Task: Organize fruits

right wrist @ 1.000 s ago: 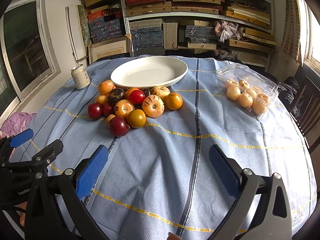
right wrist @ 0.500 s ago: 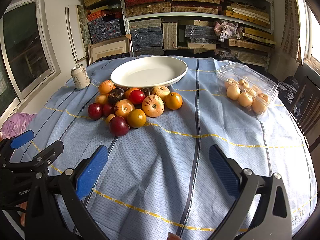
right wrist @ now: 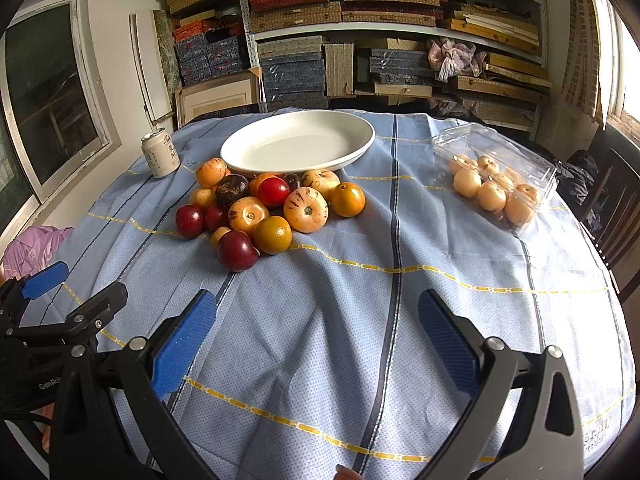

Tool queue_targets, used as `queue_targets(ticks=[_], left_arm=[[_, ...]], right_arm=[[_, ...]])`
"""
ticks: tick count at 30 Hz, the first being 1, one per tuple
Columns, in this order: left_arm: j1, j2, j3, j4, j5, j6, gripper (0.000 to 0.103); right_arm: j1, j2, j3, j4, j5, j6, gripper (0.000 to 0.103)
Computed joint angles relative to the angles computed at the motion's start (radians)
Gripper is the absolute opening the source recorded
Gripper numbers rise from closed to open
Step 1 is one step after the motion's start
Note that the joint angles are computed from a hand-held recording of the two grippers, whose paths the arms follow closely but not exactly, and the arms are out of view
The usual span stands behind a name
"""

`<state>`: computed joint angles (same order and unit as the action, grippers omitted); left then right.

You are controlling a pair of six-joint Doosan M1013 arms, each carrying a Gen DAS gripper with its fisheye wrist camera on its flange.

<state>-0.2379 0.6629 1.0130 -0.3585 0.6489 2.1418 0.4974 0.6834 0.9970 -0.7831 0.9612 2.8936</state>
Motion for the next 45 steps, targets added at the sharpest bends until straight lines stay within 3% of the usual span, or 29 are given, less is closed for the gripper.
queue_targets(ticks=[16,19,22,24,26,28,30,34,36,37,39,41,43,45], left_arm=[[0.002,0.000,0.022,-0.011,-0.020,0.020,0.100],[0.008,0.024,-0.016,-0.012,0.027,0.013,0.100],[0.004,0.063,-0.080,0.054,0.065,-0.059,0.100],[0.001,0.091,-0.126,0.096,0.108,-0.107,0.100],[-0.002,0.117,-0.169,0.114,0.150,-0.129,0.100],[-0.003,0.130,-0.191,0.107,0.175,-0.120,0.100],[-0.003,0.148,-0.227,0.092,0.210,-0.100,0.100],[-0.004,0.208,-0.346,0.071,0.336,-0.064,0.100],[-0.003,0.242,-0.414,0.056,0.390,-0.062,0.100],[-0.002,0.262,-0.454,0.050,0.415,-0.063,0.100],[0.000,0.306,-0.540,0.038,0.479,-0.070,0.100],[0.002,0.356,-0.639,0.031,0.555,-0.081,0.100],[0.001,0.378,-0.679,0.030,0.580,-0.080,0.100],[-0.005,0.369,-0.651,0.056,0.551,-0.069,0.100]], right_arm=[[-0.004,0.001,0.004,0.012,-0.033,-0.033,0.099],[-0.015,0.006,-0.007,0.037,-0.048,-0.131,0.099],[-0.023,-0.005,0.001,-0.023,-0.056,-0.100,0.099],[-0.040,-0.024,0.023,-0.027,-0.117,-0.089,0.099],[-0.071,-0.027,0.021,0.090,-0.161,-0.183,0.099],[-0.097,-0.013,-0.005,0.218,-0.143,-0.305,0.099],[-0.104,0.001,-0.023,0.206,-0.104,-0.320,0.099],[-0.121,0.002,-0.006,0.199,-0.151,-0.352,0.099],[-0.130,-0.011,0.033,0.170,-0.257,-0.362,0.099],[-0.133,-0.006,0.030,0.183,-0.274,-0.394,0.099],[-0.143,0.014,-0.007,0.245,-0.248,-0.481,0.099],[-0.151,0.022,-0.016,0.273,-0.276,-0.520,0.099],[-0.154,0.024,-0.013,0.247,-0.300,-0.482,0.099],[-0.161,0.025,-0.003,0.229,-0.329,-0.422,0.099]])
